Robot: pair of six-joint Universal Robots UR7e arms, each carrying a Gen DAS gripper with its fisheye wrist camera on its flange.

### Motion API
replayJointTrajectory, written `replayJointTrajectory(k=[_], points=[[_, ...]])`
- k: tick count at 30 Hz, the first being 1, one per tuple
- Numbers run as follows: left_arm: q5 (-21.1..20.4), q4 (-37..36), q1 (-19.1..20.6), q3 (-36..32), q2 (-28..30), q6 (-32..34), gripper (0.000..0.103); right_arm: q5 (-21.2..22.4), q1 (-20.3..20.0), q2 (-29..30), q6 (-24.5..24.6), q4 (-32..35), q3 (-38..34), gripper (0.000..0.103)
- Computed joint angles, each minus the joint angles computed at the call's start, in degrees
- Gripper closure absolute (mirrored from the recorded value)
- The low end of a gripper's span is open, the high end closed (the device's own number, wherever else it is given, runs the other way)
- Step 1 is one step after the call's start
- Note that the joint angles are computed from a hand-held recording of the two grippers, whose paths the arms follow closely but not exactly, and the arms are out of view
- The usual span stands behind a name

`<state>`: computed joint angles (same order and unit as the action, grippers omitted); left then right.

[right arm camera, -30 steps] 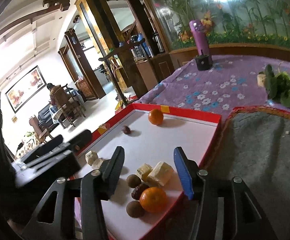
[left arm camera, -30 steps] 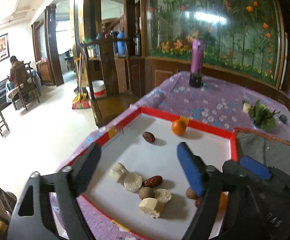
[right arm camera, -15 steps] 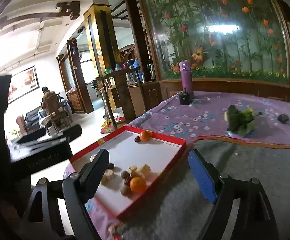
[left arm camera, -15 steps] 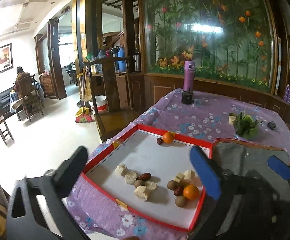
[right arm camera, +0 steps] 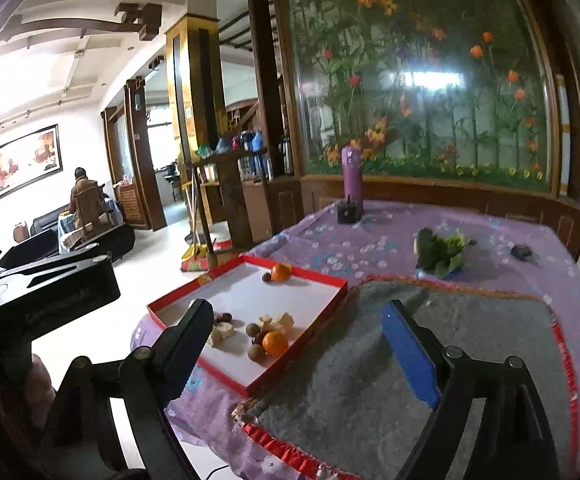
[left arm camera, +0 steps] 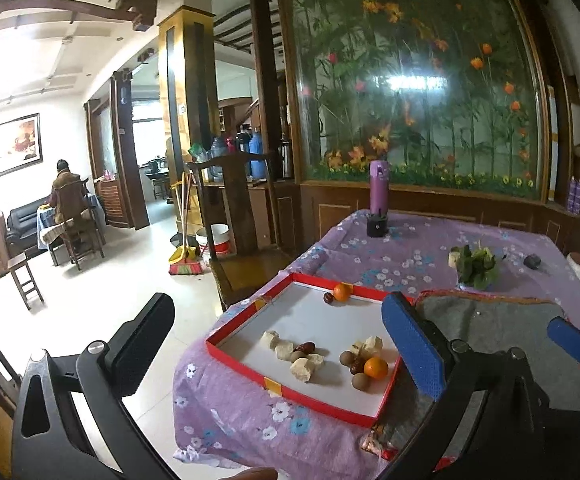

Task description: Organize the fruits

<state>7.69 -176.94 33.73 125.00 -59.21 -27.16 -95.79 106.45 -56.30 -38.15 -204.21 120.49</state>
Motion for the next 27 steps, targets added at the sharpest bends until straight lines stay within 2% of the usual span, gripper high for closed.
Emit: replayJointTrajectory(k=[4,8,19,27], points=[[0.8,-7.2,-1.4,0.2,0.7,5.7,0.000,-0.4,1.0,-1.0,-0.8,-2.4,1.1,0.015],[1.4,-9.8,-1.9,0.6,0.6,7.0,0.000,0.3,1.6,-2.2,-0.1,-2.0,2.0,0.014],[2.0,-11.1,-1.6,1.1,0.3,7.1,0.000,-0.6,3.4,-1.0,-2.3,-3.5,2.1,0.014],[1.8,-10.9,-1.5,1.1,0.3,6.9,0.000,-0.6,2.9,-0.3,-1.6,-2.7,1.3,0.014]])
